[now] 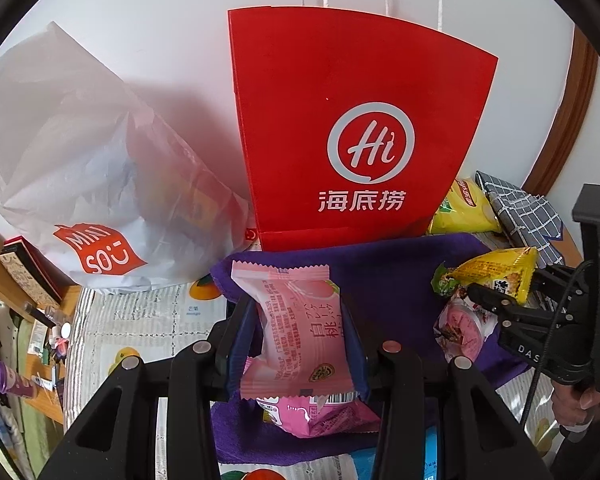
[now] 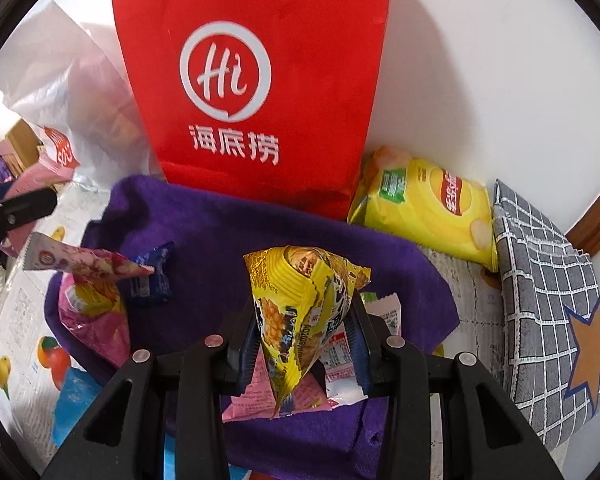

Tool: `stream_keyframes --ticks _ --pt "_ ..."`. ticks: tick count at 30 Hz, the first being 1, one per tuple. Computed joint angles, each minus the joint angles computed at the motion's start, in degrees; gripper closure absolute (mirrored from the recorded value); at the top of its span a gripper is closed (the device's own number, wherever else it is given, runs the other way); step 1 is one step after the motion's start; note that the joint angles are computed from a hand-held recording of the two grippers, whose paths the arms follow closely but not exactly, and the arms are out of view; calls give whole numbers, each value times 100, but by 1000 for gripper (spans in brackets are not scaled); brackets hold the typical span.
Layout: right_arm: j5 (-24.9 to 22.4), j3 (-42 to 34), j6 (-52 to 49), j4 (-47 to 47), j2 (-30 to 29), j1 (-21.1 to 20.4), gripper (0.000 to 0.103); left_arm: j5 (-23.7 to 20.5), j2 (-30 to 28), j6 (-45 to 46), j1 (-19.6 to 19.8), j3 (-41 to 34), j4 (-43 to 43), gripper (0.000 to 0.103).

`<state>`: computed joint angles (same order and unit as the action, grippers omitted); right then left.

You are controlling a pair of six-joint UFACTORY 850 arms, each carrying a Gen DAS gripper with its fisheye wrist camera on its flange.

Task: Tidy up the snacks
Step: 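Open both tools to drop the cake packet and yellow bag onto the towel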

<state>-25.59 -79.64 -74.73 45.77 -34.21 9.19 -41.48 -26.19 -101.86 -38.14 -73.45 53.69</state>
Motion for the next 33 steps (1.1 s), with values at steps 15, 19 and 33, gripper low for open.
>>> stream_keyframes --ticks 15,19,33 --pt "17 99 -223 247 134 -63 52 340 -33 205 11 -35 -65 63" --pt "89 183 -559 651 276 -125 51 531 -111 478 22 -111 -259 63" --pt "115 221 -808 1156 424 -232 49 447 -519 1505 156 -478 -1463 62"
